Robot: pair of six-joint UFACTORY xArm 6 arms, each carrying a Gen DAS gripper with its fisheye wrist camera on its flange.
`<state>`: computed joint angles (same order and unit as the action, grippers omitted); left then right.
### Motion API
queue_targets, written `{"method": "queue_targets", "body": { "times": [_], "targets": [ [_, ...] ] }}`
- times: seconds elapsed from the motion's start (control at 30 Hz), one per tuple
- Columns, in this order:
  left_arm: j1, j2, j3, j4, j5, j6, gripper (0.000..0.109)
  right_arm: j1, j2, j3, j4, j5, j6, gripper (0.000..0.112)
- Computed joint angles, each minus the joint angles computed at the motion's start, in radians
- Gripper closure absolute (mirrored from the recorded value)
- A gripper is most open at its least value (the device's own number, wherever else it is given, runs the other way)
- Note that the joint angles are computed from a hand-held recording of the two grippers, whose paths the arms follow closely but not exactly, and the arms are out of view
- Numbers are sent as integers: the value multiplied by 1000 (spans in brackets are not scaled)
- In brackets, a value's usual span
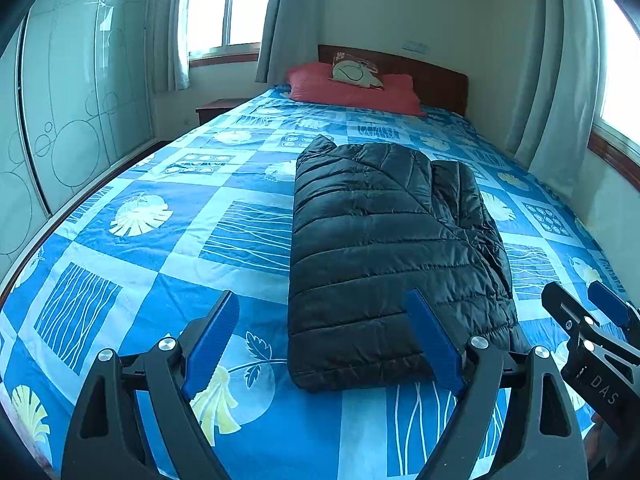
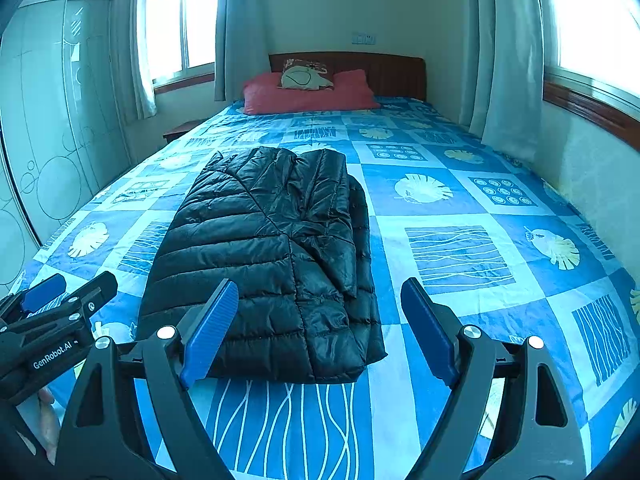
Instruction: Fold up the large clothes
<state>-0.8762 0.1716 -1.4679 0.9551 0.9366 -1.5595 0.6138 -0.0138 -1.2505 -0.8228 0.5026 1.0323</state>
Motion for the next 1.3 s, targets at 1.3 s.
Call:
{"method": "queue_targets", "body": {
  "times": [1.3],
  "targets": [
    [-7,-8,8,1,-4,-9,24,19,-1,1,5,16,3,29]
  ]
}}
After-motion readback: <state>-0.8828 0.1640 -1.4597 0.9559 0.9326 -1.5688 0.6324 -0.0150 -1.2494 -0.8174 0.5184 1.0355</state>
